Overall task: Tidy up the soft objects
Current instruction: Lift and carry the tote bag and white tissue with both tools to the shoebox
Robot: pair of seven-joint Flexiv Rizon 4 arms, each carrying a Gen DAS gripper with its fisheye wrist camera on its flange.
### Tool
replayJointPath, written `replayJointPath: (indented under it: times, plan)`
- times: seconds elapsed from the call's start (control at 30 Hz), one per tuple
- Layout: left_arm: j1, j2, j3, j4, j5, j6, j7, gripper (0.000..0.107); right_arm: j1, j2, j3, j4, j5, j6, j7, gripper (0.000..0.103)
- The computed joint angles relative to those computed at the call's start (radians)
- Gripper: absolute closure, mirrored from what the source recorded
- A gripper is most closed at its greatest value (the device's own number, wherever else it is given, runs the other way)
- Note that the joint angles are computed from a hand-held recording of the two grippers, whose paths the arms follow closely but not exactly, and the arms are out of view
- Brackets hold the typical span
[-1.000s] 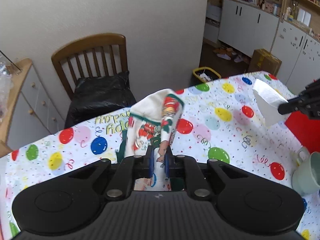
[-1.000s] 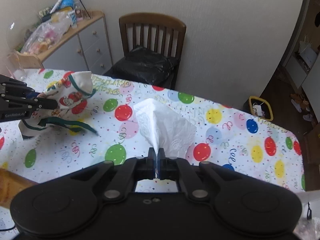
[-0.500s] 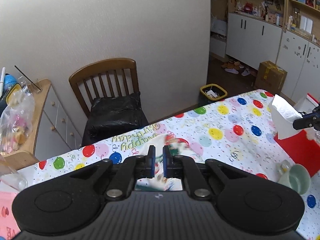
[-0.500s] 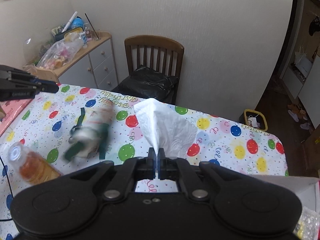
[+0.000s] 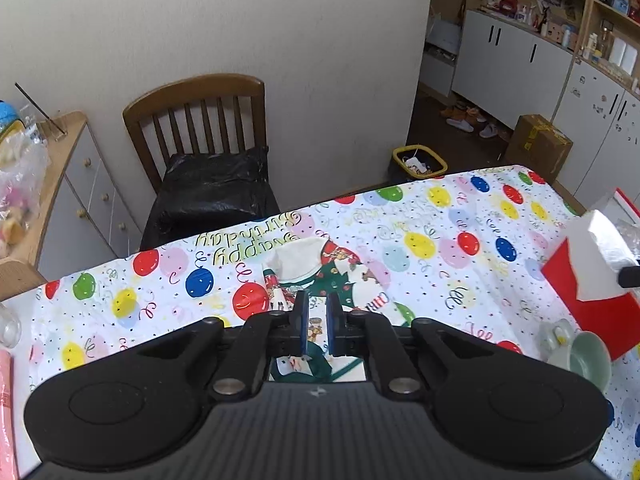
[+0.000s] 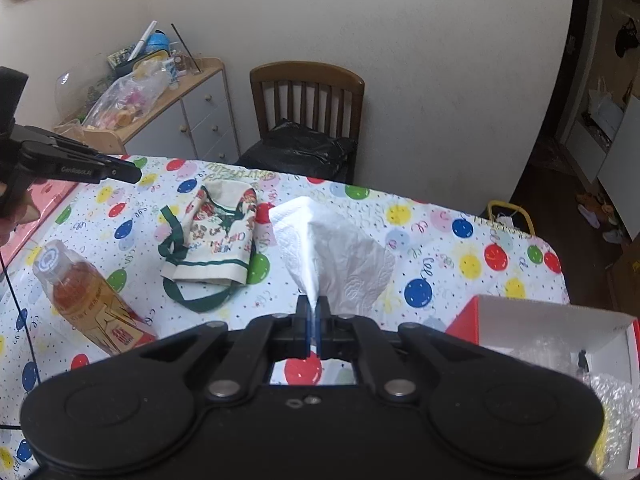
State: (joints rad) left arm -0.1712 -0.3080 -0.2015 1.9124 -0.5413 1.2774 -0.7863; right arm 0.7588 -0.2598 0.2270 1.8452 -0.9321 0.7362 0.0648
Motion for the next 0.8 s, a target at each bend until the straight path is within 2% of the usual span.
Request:
replayJointPath:
  times: [0.1,0.13,0.17,0.23,0.5,0.67,0.8]
  plan:
    - [0.009,-0.041,-0.007,-0.029,-0.006,-0.012,0.006,0.086,-0.007,-0.001,-0.001,0.007,0.010,0.006,0.004,0.102]
    - [0.009,-0.056,-0.004,-0.040,0.000,-0.014,-0.001,0.074,-0.009,-0.003,-0.002,0.008,0.014,0.008,0.003,0.102]
    - [0.011,-0.072,-0.006,-0.051,0.002,-0.015,-0.004,0.054,-0.012,-0.007,-0.004,0.007,0.018,0.010,0.001,0.102]
    - [0.023,-0.101,-0.024,-0.061,-0.008,-0.005,0.007,0.034,-0.018,-0.015,-0.008,0.007,0.025,0.020,0.002,0.102]
    - [0.020,-0.238,-0.005,-0.154,0.082,-0.049,-0.046,0.034,-0.029,-0.071,-0.030,-0.017,0.075,0.058,-0.038,0.102]
    - [0.034,-0.309,-0.015,-0.220,0.098,-0.098,-0.072,0.034,-0.031,-0.100,-0.045,-0.033,0.104,0.073,-0.058,0.102]
    - [0.028,-0.350,-0.013,-0.250,0.124,-0.104,-0.083,0.035,-0.031,-0.116,-0.054,-0.038,0.124,0.081,-0.068,0.102]
